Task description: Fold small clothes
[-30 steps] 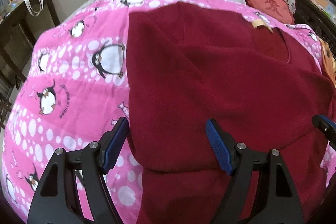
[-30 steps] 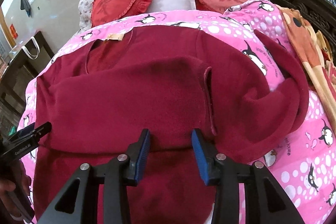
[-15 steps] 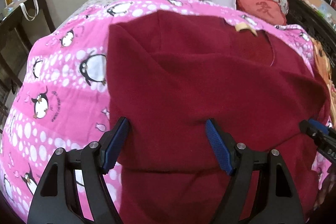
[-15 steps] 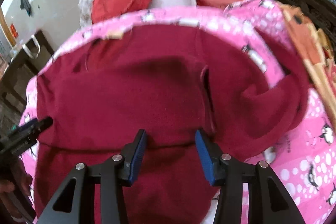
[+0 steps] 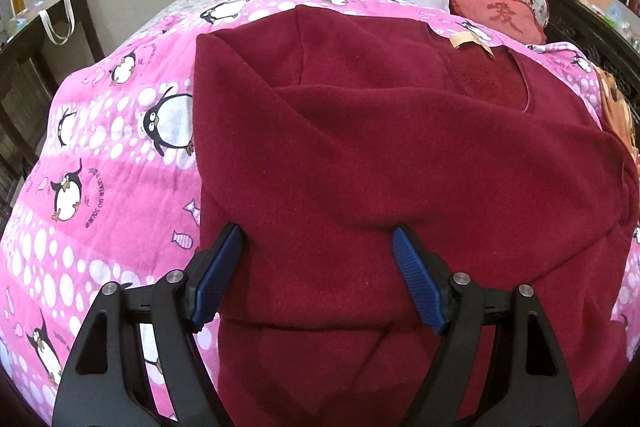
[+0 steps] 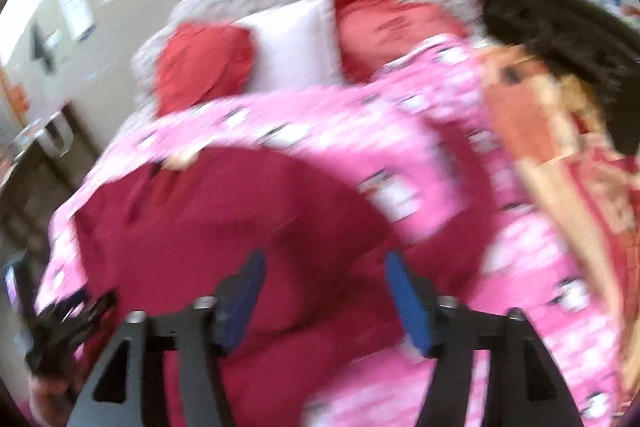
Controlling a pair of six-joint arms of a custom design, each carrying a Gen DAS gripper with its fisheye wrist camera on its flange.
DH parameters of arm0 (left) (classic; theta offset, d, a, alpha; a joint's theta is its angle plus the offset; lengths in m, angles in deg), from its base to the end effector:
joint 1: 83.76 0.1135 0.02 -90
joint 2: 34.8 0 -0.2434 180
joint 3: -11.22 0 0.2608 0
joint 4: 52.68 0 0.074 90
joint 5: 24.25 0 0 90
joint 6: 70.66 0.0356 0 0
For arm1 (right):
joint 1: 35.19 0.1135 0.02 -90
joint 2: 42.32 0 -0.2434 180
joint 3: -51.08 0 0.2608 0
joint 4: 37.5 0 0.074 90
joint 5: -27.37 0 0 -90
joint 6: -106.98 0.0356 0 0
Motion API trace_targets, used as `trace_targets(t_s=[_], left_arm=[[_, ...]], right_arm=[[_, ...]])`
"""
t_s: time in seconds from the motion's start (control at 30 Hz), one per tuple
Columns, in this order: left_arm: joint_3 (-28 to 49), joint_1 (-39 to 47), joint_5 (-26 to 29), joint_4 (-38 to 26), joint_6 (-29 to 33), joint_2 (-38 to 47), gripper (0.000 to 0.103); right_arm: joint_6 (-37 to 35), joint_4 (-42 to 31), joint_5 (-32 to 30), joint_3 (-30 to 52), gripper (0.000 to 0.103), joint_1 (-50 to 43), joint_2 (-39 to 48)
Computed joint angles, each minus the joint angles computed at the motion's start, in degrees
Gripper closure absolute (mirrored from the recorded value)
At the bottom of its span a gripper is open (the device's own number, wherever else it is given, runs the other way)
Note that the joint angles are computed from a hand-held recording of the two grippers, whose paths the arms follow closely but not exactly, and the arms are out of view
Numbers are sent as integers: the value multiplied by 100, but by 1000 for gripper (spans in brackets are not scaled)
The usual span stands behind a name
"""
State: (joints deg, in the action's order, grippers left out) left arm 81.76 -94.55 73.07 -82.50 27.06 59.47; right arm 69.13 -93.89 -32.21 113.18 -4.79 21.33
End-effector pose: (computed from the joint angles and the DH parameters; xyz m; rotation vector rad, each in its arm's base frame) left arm 0.3349 -0.0684 0.1633 0.4546 2.4622 -0.1821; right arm 0.2060 0.1000 0.2358 0.6325 2.3054 -0.0353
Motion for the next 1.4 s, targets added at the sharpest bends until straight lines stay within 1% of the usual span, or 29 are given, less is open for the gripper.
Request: trace_targets(t_s=[0.07, 0.13, 0.2, 0.3, 0.37, 0.4, 0.43, 0.47, 0.53, 0.57, 0.63, 0.67, 0.7, 0.73, 0.83, 0.97, 1.03, 1.13, 1.23, 1.27, 1.37, 1.4], left_arm=[[-46, -3, -12, 61, 6, -20, 24], [-133, -7, -26, 150, -3, -53, 24], [-176, -35, -69, 214, -19, -53, 24], [-175, -83, -140, 252, -17, -29, 24], [-164, -83, -136, 274, -17, -4, 23], [-166, -88, -139, 293, -23, 6, 23], [-176, -97, -150, 331, -27, 18, 22], [-187, -104, -159, 367, -32, 27, 21], [-208, -125, -192, 438, -41, 46, 20], [-217, -134, -207, 462, -39, 47, 20], [-206, -139, -212, 468, -38, 63, 20], [-199, -141, -211, 453, -37, 64, 20], [-158, -136, -198, 389, -14, 74, 20], [-73, -131, -178, 294, 17, 109, 20], [175, -19, -5, -159, 159, 75, 20], [212, 229, 190, -434, 259, -205, 20], [164, 429, 332, -480, 340, -410, 20], [171, 807, 594, -586, 506, -681, 20], [296, 1285, 902, -750, 643, -810, 20], [348, 1409, 979, -800, 654, -818, 20], [557, 1808, 1207, -946, 640, -784, 20], [615, 1914, 1272, -977, 619, -773, 20]], right_arm=[[-422, -135, -93, 6, 32, -677, -103], [-973, -144, -427, 97, 32, -1423, 92], [-1517, 117, -889, 119, 32, -2130, 364], [-1924, 574, -1304, 13, 32, -2814, 737], [-2104, 840, -1445, -24, 33, -3172, 982], [-2252, 967, -1476, -48, 39, -3337, 1143], [-2384, 1038, -1476, -31, 52, -3444, 1297], [-2533, 1101, -1474, -24, 56, -3546, 1447], [-2720, 1276, -1613, -109, 71, -3775, 1560], [-2749, 1397, -1811, -221, 75, -3933, 1491], [-2730, 1541, -2174, -403, 89, -4158, 1249], [-2720, 1605, -2415, -517, 93, -4266, 1055], [-2722, 1715, -2840, -665, 95, -4417, 771], [-2718, 1701, -3063, -706, 95, -4487, 585], [-2644, 1528, -3674, -714, 97, -4453, -90], [-2449, 1184, -4069, -363, 97, -3825, -789], [-2277, 1211, -4484, -56, 97, -3381, -891], [-2039, 1331, -4728, 340, 97, -2606, -799], [-1847, 1631, -5218, 918, 97, -1765, -129], [-1852, 1668, -5309, 1217, 97, -1451, 255], [-1870, 1829, -5696, 1946, 97, -940, 1439], [-1968, 1742, -5771, 2387, 97, -740, 2065]])
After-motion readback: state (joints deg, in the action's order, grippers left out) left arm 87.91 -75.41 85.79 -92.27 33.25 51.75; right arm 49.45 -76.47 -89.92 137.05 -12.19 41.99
